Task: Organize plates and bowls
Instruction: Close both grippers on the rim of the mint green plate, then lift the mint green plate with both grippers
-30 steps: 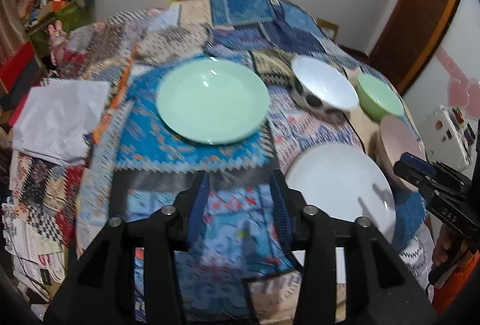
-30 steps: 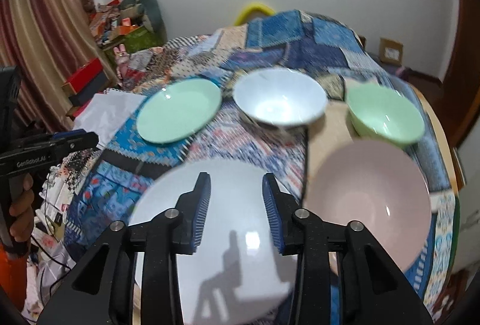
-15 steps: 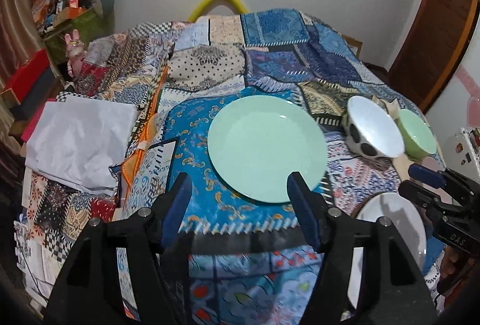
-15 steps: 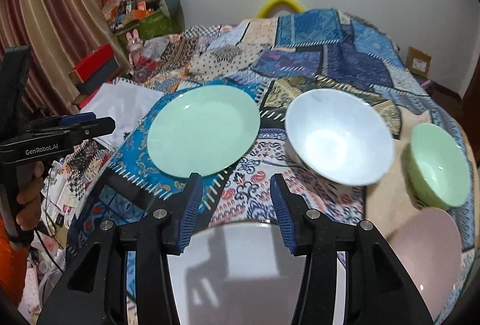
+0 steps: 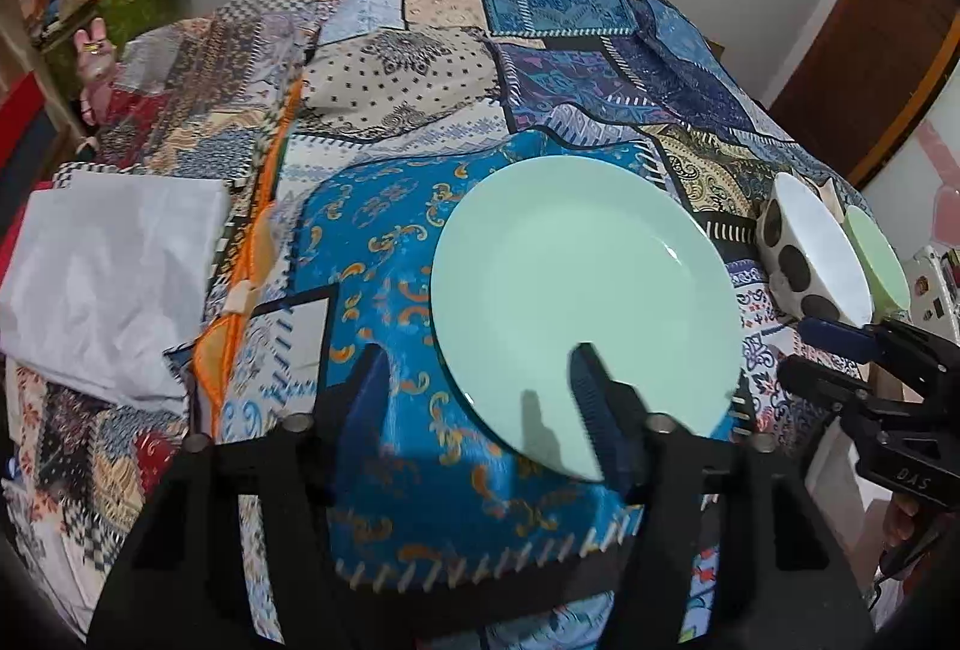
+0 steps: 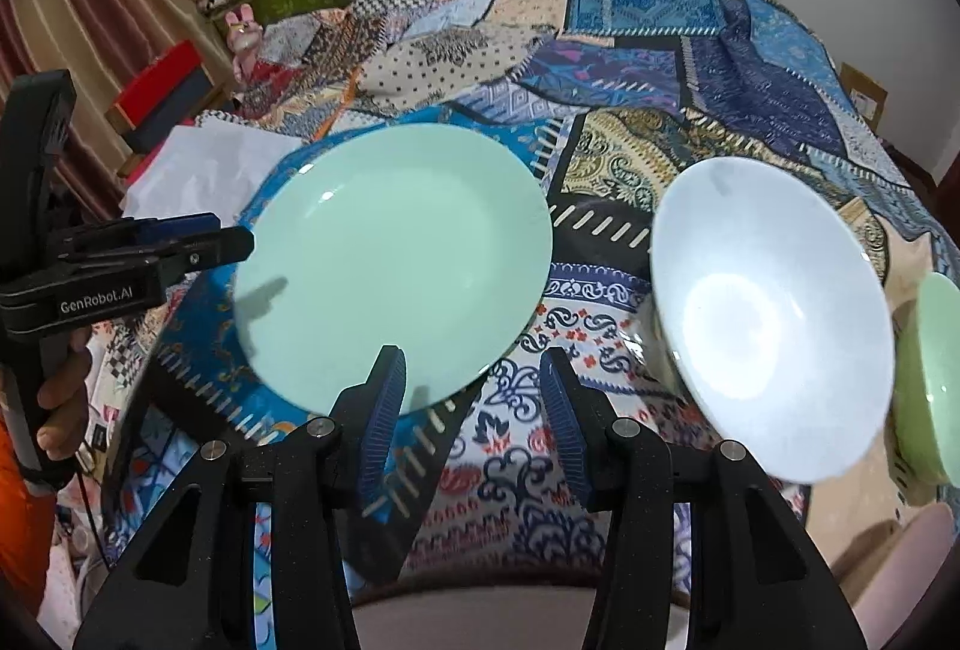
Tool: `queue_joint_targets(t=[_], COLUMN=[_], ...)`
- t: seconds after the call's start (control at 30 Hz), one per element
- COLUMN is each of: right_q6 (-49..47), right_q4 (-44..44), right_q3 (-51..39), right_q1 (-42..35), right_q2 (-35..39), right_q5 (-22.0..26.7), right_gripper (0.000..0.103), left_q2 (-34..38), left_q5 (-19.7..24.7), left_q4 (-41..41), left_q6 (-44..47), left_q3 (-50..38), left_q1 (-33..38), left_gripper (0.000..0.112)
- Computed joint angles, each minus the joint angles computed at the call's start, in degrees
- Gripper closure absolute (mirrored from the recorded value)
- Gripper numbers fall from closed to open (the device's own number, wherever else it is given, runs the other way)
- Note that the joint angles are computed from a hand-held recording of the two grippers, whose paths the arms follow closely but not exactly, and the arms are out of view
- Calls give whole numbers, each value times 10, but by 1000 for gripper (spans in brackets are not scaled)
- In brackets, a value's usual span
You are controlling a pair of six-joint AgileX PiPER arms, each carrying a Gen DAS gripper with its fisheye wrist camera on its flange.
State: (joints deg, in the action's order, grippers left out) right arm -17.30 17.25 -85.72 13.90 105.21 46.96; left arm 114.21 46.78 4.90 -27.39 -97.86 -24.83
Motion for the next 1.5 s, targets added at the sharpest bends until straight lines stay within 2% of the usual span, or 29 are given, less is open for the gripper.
queue_joint_targets(t=[0.07, 0.17, 0.27, 0.5, 0.77, 1.03, 1.5], right_q6=[16, 23, 41, 70, 86, 54, -7], right_q4=[-11, -7, -22, -43, -38, -21, 31], right_q3=[-16, -37, -50, -99, -136, -100, -6], right_q1=[2, 0, 5, 16, 14, 7, -7], right_q2=[16, 39, 51, 87, 111, 86, 4], right_q5=[8, 29, 29, 50, 70, 53, 28], right_gripper=[65, 69, 70, 69, 69, 72, 74], left_q2=[15, 32, 45, 86, 113, 83, -13], left_q5=[2, -1, -2, 14, 23, 22, 13], left_q4=[-25, -69, -102, -150, -175, -59, -12], left_q6=[24, 66, 102, 149, 162, 103, 30], left_q3=[-13, -25, -36, -79, -115, -80, 29], left_q1=[12, 31, 41, 61, 73, 28, -14], left_gripper=[69, 74, 80, 82, 82, 82, 81])
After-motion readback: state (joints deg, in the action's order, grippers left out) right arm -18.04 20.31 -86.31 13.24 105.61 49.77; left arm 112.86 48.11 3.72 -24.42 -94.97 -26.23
